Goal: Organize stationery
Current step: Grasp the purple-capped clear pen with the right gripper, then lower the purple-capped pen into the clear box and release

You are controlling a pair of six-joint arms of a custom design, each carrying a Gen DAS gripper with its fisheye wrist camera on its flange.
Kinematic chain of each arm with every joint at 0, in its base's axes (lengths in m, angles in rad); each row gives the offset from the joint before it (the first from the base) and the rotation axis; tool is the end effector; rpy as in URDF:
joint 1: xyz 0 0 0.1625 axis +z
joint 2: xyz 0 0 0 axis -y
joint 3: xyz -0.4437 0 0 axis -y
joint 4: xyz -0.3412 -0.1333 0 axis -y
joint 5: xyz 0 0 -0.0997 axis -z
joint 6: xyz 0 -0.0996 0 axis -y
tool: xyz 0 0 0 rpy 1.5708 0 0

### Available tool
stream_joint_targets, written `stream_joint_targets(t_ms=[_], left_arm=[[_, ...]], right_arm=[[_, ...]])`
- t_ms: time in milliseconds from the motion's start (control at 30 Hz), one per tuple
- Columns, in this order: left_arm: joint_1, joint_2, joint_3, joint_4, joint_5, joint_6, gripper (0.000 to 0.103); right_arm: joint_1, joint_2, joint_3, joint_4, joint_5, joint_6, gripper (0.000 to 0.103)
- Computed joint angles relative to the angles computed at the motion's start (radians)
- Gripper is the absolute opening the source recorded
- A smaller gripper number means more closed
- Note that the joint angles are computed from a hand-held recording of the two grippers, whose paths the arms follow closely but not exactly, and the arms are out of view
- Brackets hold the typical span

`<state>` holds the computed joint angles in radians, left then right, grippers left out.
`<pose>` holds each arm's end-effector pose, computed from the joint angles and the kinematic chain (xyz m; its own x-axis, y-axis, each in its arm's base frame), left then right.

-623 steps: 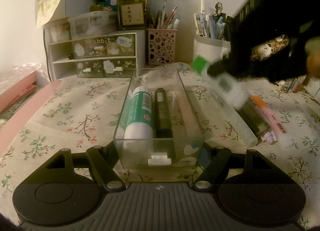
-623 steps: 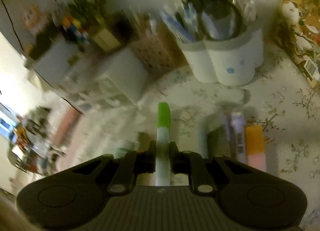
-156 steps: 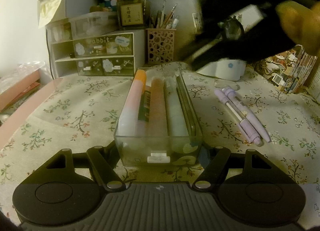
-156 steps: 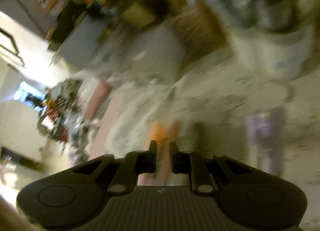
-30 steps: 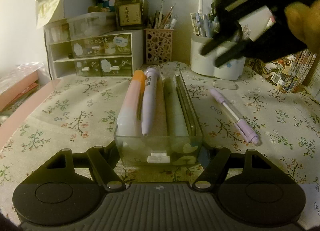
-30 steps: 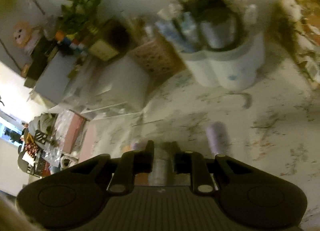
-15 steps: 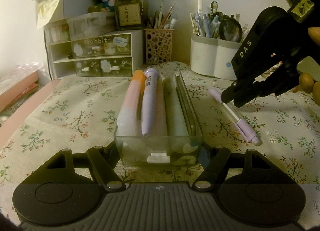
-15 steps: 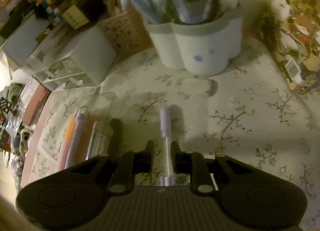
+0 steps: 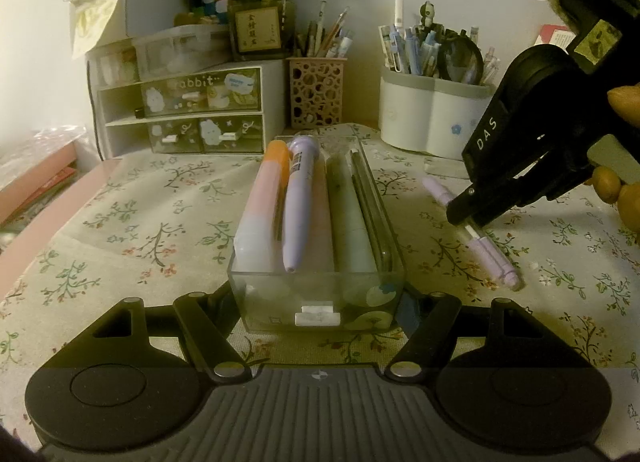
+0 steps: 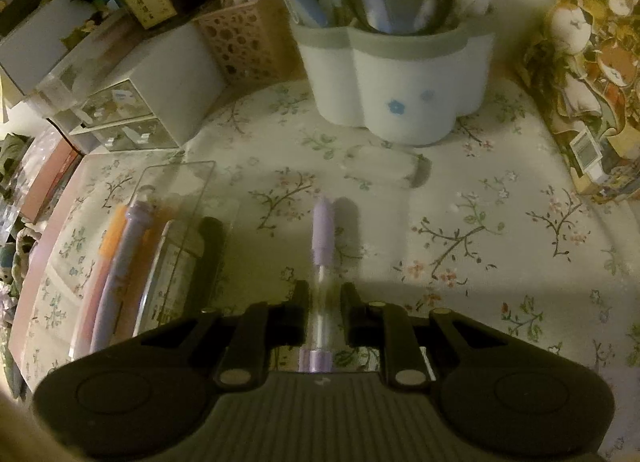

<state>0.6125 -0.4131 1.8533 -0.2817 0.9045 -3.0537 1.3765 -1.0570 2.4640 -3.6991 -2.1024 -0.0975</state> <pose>-0.2078 -0.3841 -0.1094 -0.5863 0.5451 -0.5993 0.8042 0.4807 -0.3495 0.0030 -0.4136 0.2136 -0.7915 0.4208 0.4431 0.0683 0.7815 -0.6202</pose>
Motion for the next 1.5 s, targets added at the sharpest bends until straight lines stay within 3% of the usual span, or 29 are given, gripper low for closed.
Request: stream_joint_targets(t_ms=[133, 267, 567, 867, 1200, 1500], left_arm=[[-0.001, 0.001, -0.001, 0.000, 0.000, -0.001, 0.073], [-0.001, 0.001, -0.001, 0.000, 0.000, -0.001, 0.073], [-0.001, 0.001, 0.000, 0.000, 0.000, -0.001, 0.073], [-0.001, 0.001, 0.000, 0.000, -0.001, 0.000, 0.073], [0.001, 0.001, -0.003, 0.001, 0.000, 0.003, 0.073], [0.001, 0.001, -0.003, 0.001, 0.000, 0.003, 0.073]], right_arm=[[-0.002, 0.008, 0.006, -0.028, 0.011, 0.010, 0.010], [-0.026, -0.010, 0.023, -0.035, 0.079, 0.041, 0.010], [-0.045, -0.031, 0.053, -0.078, 0.153, 0.084, 0.010], [-0.100, -0.047, 0.112, -0.151, 0.215, 0.125, 0.010], [-0.001, -0.085, 0.076, -0.106, 0.255, 0.180, 0.010], [0.063, -0.046, 0.016, -0.035, 0.259, 0.217, 0.010]])
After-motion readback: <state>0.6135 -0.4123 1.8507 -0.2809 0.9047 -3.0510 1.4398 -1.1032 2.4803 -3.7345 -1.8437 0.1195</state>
